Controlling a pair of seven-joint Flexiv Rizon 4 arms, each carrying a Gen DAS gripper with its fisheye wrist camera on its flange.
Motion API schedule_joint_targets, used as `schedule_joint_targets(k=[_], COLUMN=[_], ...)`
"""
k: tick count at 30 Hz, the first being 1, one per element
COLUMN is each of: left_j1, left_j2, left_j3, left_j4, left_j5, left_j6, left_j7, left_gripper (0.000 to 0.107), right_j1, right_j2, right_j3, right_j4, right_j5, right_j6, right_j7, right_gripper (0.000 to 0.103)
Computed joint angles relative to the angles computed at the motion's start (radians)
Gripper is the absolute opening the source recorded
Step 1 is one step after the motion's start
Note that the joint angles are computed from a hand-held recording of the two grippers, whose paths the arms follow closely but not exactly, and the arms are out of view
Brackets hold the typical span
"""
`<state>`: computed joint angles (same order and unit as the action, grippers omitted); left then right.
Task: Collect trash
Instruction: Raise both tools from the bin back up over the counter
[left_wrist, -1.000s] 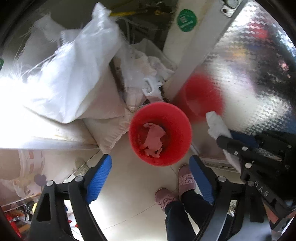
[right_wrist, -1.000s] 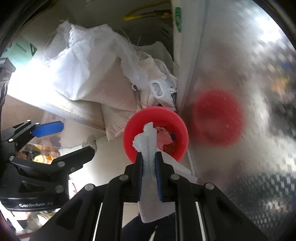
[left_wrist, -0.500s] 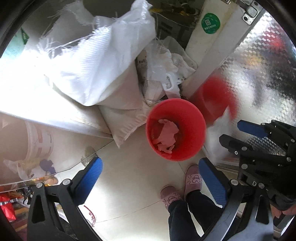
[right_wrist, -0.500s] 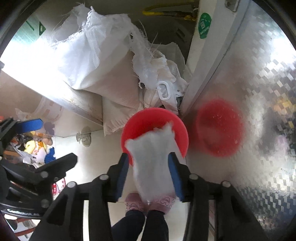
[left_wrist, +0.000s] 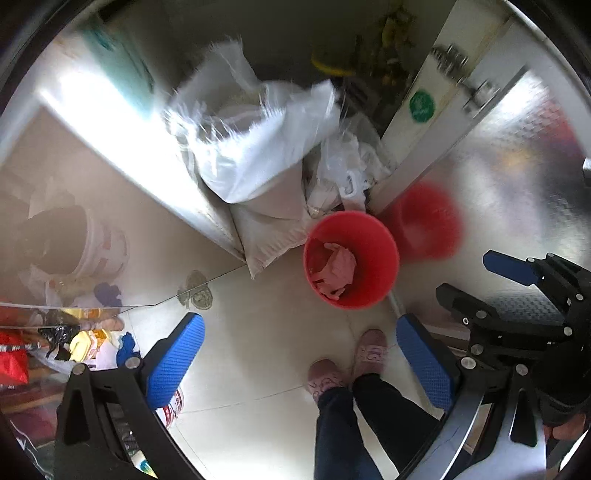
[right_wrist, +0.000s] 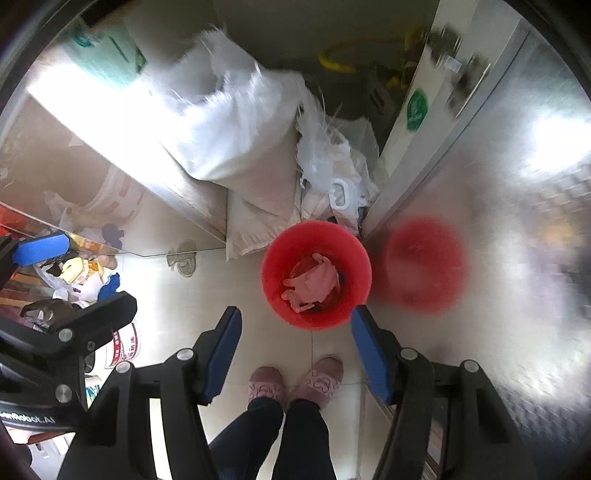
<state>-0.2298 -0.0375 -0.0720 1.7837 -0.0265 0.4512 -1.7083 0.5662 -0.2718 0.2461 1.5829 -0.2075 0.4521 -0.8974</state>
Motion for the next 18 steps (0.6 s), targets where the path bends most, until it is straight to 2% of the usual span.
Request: schedule_joint_targets(k=[5,10,18], left_j1=[-0.004,-0.001,0.001], left_j2=[0.078,0.116,0.133], left_j3=[-0.012,-0.032,-0.056], left_j4=[-0.078,-0.190,-0.343], left_j5=[0.011,0.036,0.073], left_j6=[-0.093,-0.178,-0.220], left_j7=[-0.027,-0.065,-0.082], left_gripper=[0.103,0.103,0.103], right_j1=[0.021,0.046,0.086], right_j2=[0.067,0.120,0.172], right_j3=[0.008,0.013,0.023], right_j4=[-0.066,-0.140,-0.232], right_j5=[-0.029,-0.088,-0.240], right_j6=[-0.108,-0.211,-0.319], right_j7=[0.008,0.041,0.104], right_gripper=[0.059,0.062,0.067])
